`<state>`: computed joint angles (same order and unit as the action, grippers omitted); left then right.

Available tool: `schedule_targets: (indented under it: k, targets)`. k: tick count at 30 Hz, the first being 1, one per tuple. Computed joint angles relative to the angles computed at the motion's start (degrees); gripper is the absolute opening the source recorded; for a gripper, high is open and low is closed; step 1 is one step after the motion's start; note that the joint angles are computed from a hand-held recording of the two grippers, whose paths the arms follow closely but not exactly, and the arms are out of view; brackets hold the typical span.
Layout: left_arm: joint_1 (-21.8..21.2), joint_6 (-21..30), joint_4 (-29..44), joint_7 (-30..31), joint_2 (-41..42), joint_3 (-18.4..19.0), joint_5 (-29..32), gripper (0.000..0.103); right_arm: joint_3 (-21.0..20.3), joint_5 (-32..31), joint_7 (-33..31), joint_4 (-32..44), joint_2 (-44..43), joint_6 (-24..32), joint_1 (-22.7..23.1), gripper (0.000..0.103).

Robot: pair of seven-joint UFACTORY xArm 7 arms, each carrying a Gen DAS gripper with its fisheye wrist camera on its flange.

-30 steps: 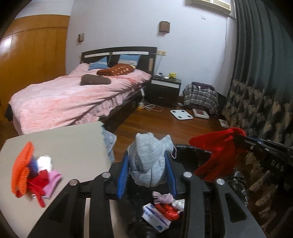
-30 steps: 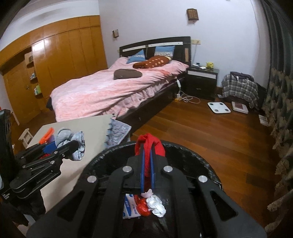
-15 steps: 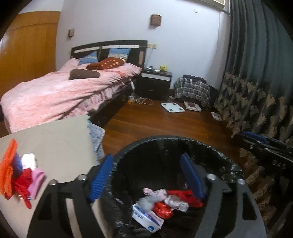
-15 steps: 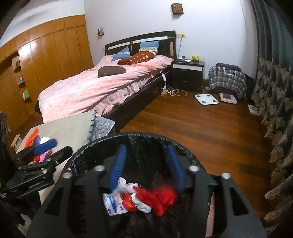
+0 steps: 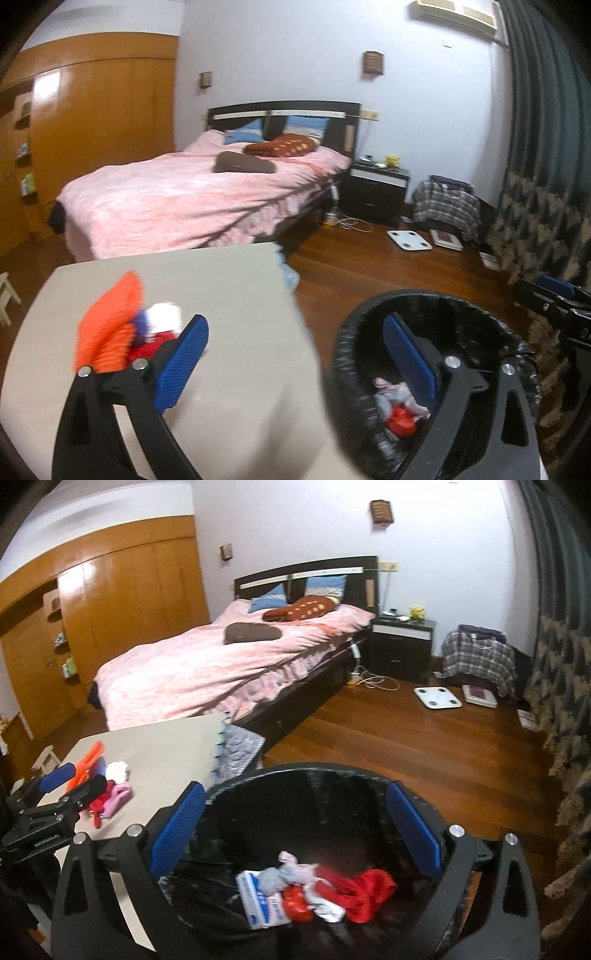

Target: Collect trash

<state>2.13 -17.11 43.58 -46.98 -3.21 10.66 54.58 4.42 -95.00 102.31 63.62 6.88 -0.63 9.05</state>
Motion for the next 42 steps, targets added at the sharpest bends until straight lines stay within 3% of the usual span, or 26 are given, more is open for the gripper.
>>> schedule_targets:
  k: [2, 7, 14, 17, 19, 23, 33, 38, 40, 42]
  targets:
    - [1.28, 0.24, -1.10, 2.14, -0.76, 0.04, -1.93, 0.094, 0.53, 1.85, -1.68, 1.50, 1.63, -0.53, 0.83, 0.096]
    - [5.50, 0.45, -4.84, 15.15, -2.37, -2.21, -15.28, 0.094, 0.51, 5.82, -5.49, 5.79, 5.66, -1.64, 4.19, 0.096]
    - [7.80, -0.44, -5.53, 25.84, -0.92, -0.57, -26.87, 0.093, 2.60, 21.31, -21.71, 11.90, 12.49, -1.82, 7.36, 0.096]
    - [9.05, -1.44, -4.91, 29.31, 1.00, -0.11, -30.50, 0.088, 4.82, 27.32, -28.19, 14.73, 15.52, -0.86, 7.72, 0.096]
    - [10.35, -1.14, -3.01, 24.96, 2.83, 0.93, -25.67, 0.082, 5.85, 30.64, -31.84, 16.50, 17.47, -0.39, 8.07, 0.096]
    - [15.68, -0.88, 0.79, 19.32, 6.87, -1.12, -20.25, 0.075, 7.86, 36.33, -38.62, 20.56, 21.54, 1.58, 9.17, 0.096]
    - [33.26, 0.20, 6.62, 9.16, 12.94, -15.43, -7.54, 0.068, 10.61, 47.29, -51.88, 28.20, 28.83, 5.47, 11.68, 0.096]
    - [37.17, 0.06, 7.67, 6.44, 13.98, -19.39, -3.39, 0.068, 10.43, 51.65, -56.42, 30.15, 30.67, 6.48, 12.96, 0.096]
    - [34.90, 0.02, 7.43, 8.60, 14.18, -17.64, -5.57, 0.068, 10.30, 53.39, -57.99, 30.67, 31.26, 6.64, 13.35, 0.096]
    - [35.43, 0.51, 7.88, 8.84, 14.82, -18.41, -5.90, 0.068, 9.98, 54.97, -59.48, 31.22, 31.76, 6.84, 13.87, 0.096]
